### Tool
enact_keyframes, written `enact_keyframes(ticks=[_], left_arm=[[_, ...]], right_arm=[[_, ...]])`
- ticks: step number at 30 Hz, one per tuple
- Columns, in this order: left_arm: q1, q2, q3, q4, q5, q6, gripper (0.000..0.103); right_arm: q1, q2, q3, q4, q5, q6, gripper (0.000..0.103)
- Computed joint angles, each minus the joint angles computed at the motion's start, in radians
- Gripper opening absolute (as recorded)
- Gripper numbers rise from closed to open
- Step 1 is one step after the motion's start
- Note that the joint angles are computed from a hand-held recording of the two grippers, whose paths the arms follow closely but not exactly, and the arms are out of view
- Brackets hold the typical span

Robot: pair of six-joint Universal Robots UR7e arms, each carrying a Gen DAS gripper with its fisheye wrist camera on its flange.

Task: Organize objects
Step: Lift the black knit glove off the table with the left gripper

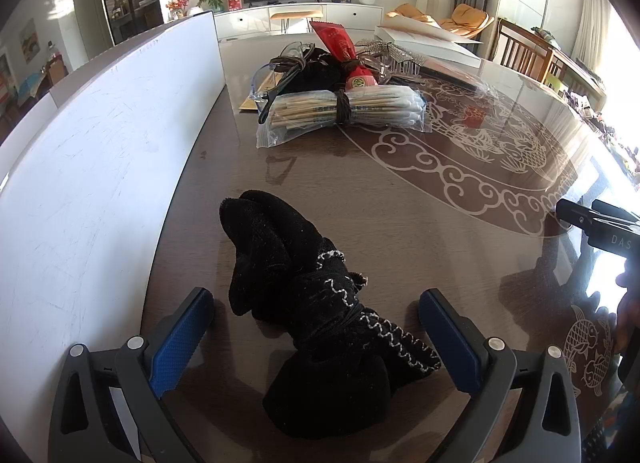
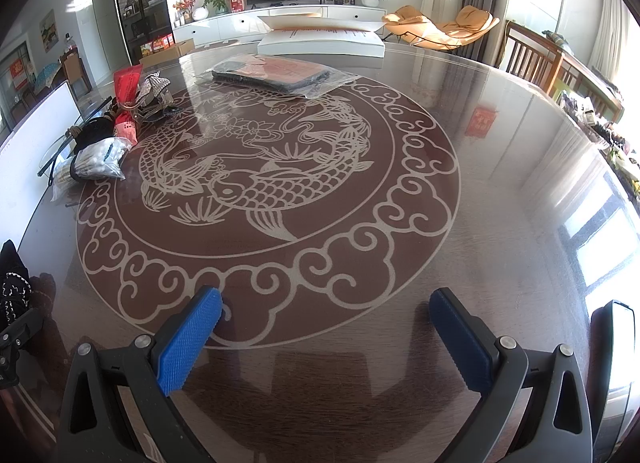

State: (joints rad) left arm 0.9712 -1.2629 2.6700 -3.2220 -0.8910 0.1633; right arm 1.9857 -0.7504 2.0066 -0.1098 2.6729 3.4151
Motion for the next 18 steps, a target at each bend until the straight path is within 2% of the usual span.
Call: enact_keyframes(ticks=[15, 18], left_arm=[[-0.002, -0.016, 0.006, 0.012, 0.005, -0.012, 0.103], [-0.002, -0.022, 0.011, 0.012, 0.001, -0.012, 0.103]], right_arm=[[-0.004, -0.005, 0.004, 0.002, -0.010, 0.001, 0.103], [-0.005, -0.007, -0.011, 0.035, -0.048, -0.030, 0.103]])
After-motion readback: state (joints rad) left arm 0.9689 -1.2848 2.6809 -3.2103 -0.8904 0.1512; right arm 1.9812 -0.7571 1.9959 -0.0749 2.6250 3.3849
